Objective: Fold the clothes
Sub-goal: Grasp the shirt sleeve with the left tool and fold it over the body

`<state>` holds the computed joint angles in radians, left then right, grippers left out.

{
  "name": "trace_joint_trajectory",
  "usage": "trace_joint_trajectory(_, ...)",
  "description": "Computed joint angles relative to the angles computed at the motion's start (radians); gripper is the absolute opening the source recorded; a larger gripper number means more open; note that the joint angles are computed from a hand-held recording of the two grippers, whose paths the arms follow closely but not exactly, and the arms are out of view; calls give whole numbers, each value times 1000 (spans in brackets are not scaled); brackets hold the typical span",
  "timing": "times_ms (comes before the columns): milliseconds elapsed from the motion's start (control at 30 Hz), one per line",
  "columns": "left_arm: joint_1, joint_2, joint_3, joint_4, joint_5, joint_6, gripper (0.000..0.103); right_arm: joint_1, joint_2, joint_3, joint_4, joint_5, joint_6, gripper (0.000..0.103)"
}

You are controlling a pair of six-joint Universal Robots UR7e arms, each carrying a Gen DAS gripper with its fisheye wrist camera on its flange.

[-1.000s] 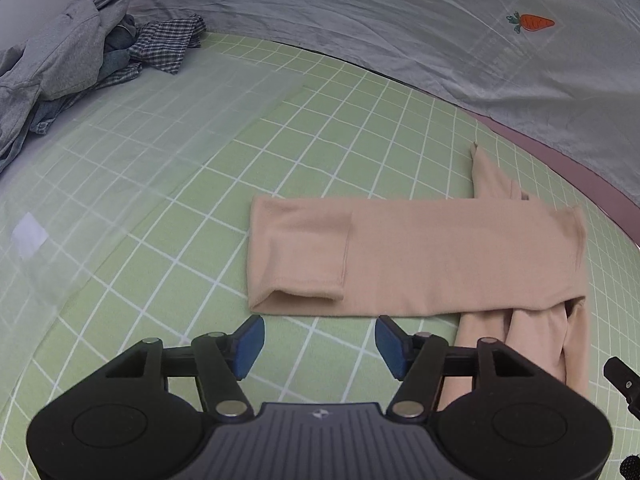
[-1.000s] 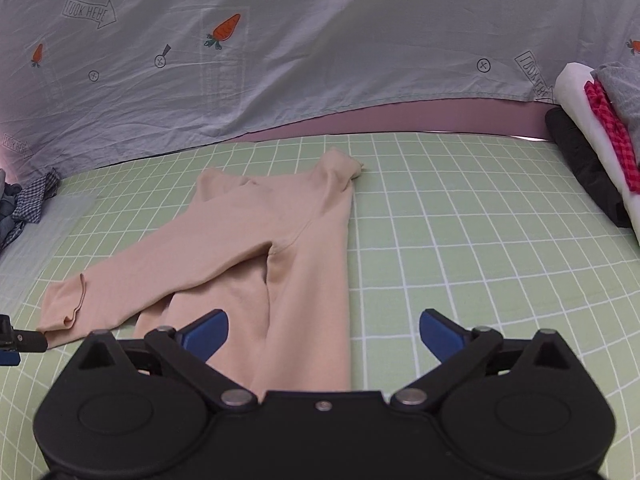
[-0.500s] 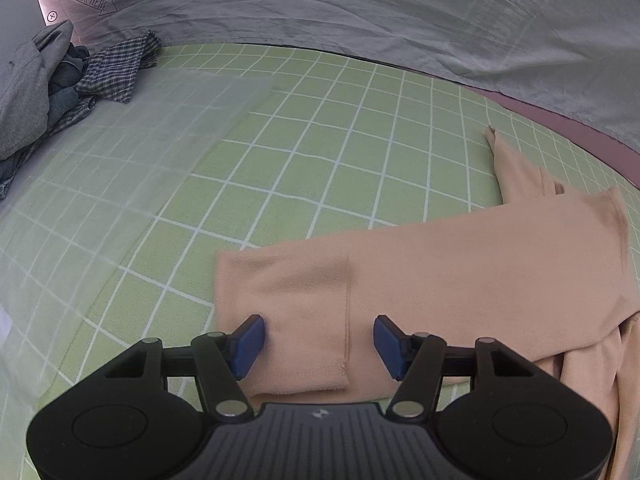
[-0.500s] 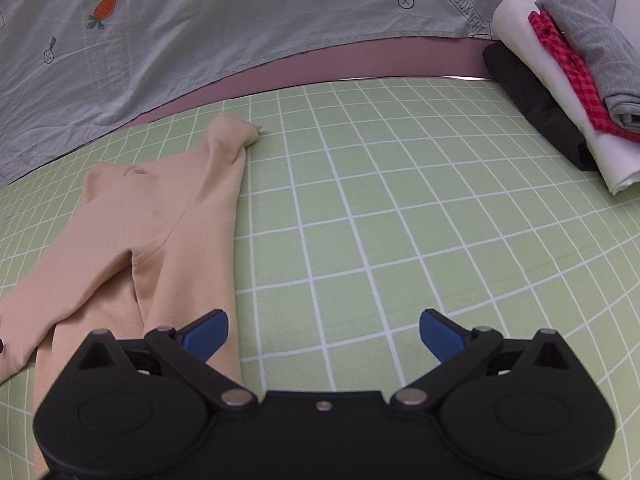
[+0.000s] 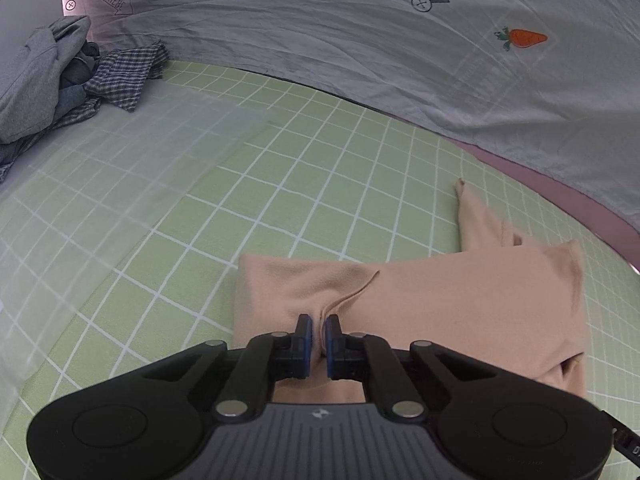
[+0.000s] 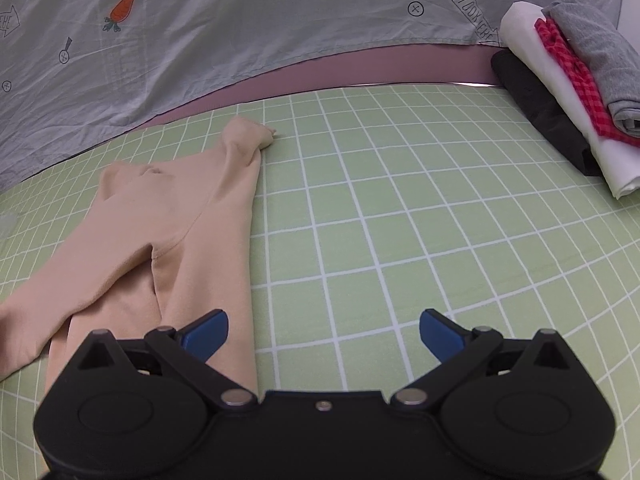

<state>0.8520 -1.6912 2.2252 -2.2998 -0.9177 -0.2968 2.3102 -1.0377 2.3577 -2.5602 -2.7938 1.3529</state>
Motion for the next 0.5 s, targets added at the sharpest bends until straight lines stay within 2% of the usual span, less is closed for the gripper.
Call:
trace_joint_trajectory(167,-40,-25,23,12,-292,-18,7,9,-13,8,34,-11,57,103)
trace_joint_trajectory(200,-51,-23,31,29,-312,-11,8,10,-15,9,40,-13,66,103)
trace_joint_trajectory(367,-114,0,59,140,-305,11,25,13,-22,15,46,-19,86,103)
trace_joint_trajectory(433,-114,-8,61,144,-286,-2,43,18,-22,14,51,-26,87,103)
trace_joint_trajectory(500,-109,-15,59,130,-273,-11,49,20,-13,12,21,-30,56,103)
